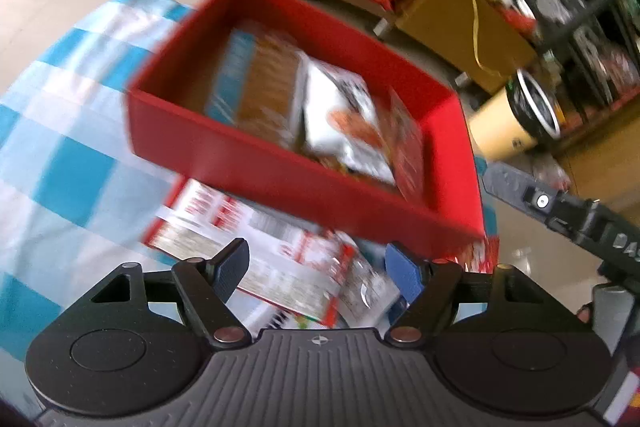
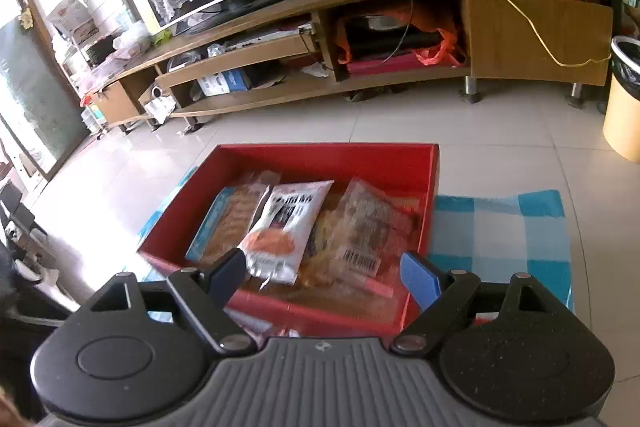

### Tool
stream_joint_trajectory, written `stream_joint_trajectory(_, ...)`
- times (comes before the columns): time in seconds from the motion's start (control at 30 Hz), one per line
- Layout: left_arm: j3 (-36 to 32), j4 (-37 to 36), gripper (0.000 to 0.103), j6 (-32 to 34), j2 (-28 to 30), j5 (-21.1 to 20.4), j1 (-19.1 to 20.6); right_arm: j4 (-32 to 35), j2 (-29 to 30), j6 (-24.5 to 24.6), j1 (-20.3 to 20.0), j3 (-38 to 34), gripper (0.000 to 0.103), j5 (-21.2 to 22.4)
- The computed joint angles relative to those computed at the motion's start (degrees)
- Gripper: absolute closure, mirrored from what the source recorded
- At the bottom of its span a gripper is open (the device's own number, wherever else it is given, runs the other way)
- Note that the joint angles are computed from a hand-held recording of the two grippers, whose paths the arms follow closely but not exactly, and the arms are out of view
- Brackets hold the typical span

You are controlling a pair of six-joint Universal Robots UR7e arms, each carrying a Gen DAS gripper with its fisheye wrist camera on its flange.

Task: Organize snacks
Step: 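Move the left tool down to the red-and-white spicy strip packet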

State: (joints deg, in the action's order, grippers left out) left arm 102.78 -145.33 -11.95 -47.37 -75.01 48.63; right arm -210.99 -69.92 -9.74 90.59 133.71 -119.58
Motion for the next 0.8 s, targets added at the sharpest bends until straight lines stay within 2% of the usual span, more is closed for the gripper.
stream_joint_trajectory(0.27, -0.08, -4.31, 0.024, 8.40, 3.72, -1.75, -0.75, -0.61, -0.79, -0.32, -0.37, 2.26, 0.019, 0.56)
stream_joint_trajectory(0.4, -0.28, -5.58, 0.023, 9.25, 4.67, -3.64, 0.51, 0.09, -1.21, 0.76, -1.32, 2.46, 0.019, 0.75)
stream_joint_trajectory(0.57, 0.13, -1.96, 0.023, 4.99, 1.92, -6.77, 2.80, 0.95, -1.94, 1.30, -1.65, 2.80, 0.019, 1.35)
stream_joint_trajectory(0.8, 4.67, 3.92, 0.023, 0.51, -5.27, -4.83, 3.56, 1.50, -2.04, 1.33, -0.02, 3.40, 0.019, 1.68)
